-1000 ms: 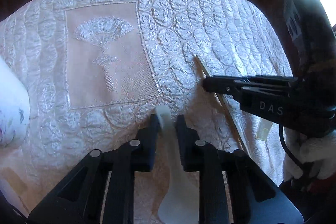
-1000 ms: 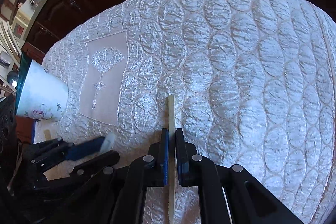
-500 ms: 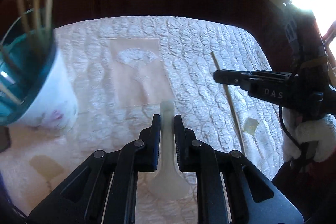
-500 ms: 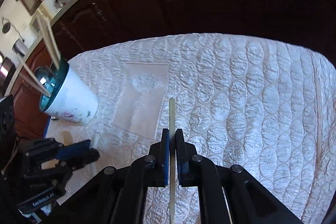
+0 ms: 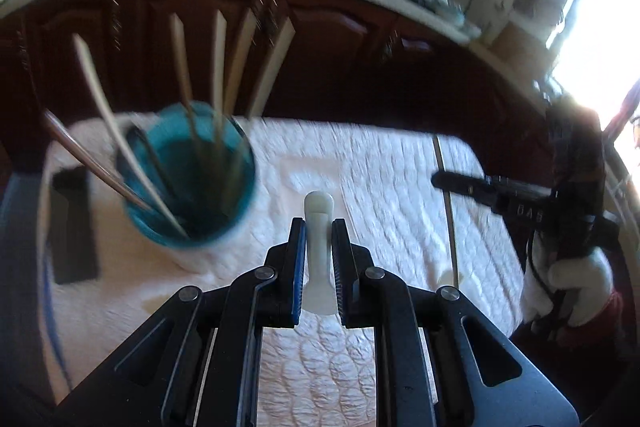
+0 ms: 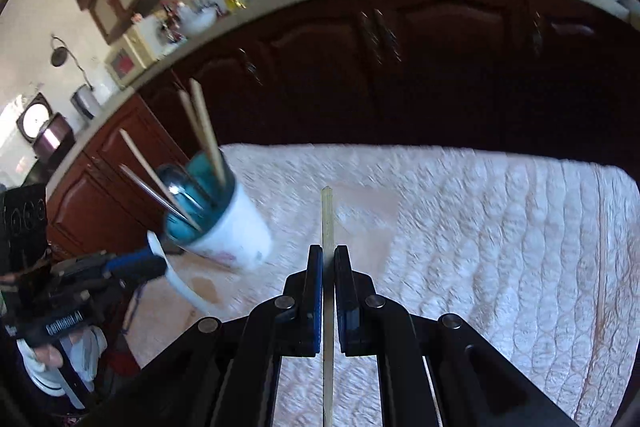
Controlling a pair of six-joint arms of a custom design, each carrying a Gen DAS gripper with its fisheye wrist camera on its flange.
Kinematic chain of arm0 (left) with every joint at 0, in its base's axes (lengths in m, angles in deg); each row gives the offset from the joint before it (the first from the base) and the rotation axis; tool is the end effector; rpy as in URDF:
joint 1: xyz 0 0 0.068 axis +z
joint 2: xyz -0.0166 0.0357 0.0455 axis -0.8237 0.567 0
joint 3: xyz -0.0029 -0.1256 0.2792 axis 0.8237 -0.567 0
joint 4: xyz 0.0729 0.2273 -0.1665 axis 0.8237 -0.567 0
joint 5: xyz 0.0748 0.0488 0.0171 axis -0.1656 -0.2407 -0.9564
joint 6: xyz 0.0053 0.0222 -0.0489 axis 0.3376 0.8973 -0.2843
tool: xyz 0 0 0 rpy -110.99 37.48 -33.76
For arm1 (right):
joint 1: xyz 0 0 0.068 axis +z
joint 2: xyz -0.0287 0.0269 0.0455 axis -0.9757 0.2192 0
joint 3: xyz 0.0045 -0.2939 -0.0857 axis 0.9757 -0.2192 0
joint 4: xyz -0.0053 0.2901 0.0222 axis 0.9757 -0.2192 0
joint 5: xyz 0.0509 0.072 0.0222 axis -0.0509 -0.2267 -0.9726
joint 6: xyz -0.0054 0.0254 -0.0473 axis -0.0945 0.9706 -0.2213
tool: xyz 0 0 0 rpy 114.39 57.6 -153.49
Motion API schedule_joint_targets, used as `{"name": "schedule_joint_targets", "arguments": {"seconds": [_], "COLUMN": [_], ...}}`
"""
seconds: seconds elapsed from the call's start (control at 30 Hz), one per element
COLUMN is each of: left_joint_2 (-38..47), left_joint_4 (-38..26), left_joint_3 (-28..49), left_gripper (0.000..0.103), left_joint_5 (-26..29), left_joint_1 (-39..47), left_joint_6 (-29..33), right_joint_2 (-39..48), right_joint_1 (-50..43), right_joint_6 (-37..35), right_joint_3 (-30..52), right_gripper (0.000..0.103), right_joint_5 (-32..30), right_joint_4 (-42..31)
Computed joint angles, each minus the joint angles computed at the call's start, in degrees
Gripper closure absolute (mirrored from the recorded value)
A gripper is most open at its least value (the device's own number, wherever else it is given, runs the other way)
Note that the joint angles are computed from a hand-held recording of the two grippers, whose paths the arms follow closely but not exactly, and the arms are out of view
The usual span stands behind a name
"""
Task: Organize utensils
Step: 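Lift and carry the white spoon and chopstick over the cup, lowering them in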
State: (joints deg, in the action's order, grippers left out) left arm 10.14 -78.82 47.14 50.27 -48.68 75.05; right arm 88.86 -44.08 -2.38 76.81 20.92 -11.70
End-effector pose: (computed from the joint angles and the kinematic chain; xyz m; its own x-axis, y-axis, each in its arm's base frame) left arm 0.3019 0.0143 0.3237 -0.7212 0.1950 -0.6647 0.4975 0.8135 -0.3011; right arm 0.2488 0.1607 0.2941 -0.6671 0.0383 -0.7440 -0.2672 0.9200 0.2868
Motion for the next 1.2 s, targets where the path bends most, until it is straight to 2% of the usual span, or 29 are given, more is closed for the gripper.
{"name": "schedule_joint_targets", "arguments": {"seconds": [0.17, 0.3, 0.57, 0.83, 1.2], "left_joint_2": [0.37, 1.45, 3.39, 2.45, 2.15], "left_joint_4": [0.55, 4.34, 11.46, 17.02, 18.36], "left_joint_3": [6.95, 9.13, 6.60, 2.42, -0.01], "left_gripper": [0.091, 0.091, 0.091, 0.091, 0.091], "left_joint_5": [0.51, -1.49, -5.78, -9.20, -9.99], "left_joint_1": [3.90, 4.93, 6.14, 4.97, 4.56], "left_joint_6": [-2.30, -4.97, -6.16, -7.55, -7.75], "right_joint_2": [1.60, 4.62, 11.27, 20.05, 29.67], "right_joint_1": [3.41, 5.42, 8.28, 10.72, 12.49], "right_joint_6": [0.74, -0.30, -1.51, -4.37, -11.45], "right_joint_3": [5.07, 10.85, 21.03, 28.75, 34.20], "right_gripper": [0.098, 0.098, 0.098, 0.098, 0.098], "right_joint_5": [1.04, 1.63, 3.68, 8.59, 14.68], "right_joint_4": [1.59, 2.80, 6.91, 13.46, 20.62]}}
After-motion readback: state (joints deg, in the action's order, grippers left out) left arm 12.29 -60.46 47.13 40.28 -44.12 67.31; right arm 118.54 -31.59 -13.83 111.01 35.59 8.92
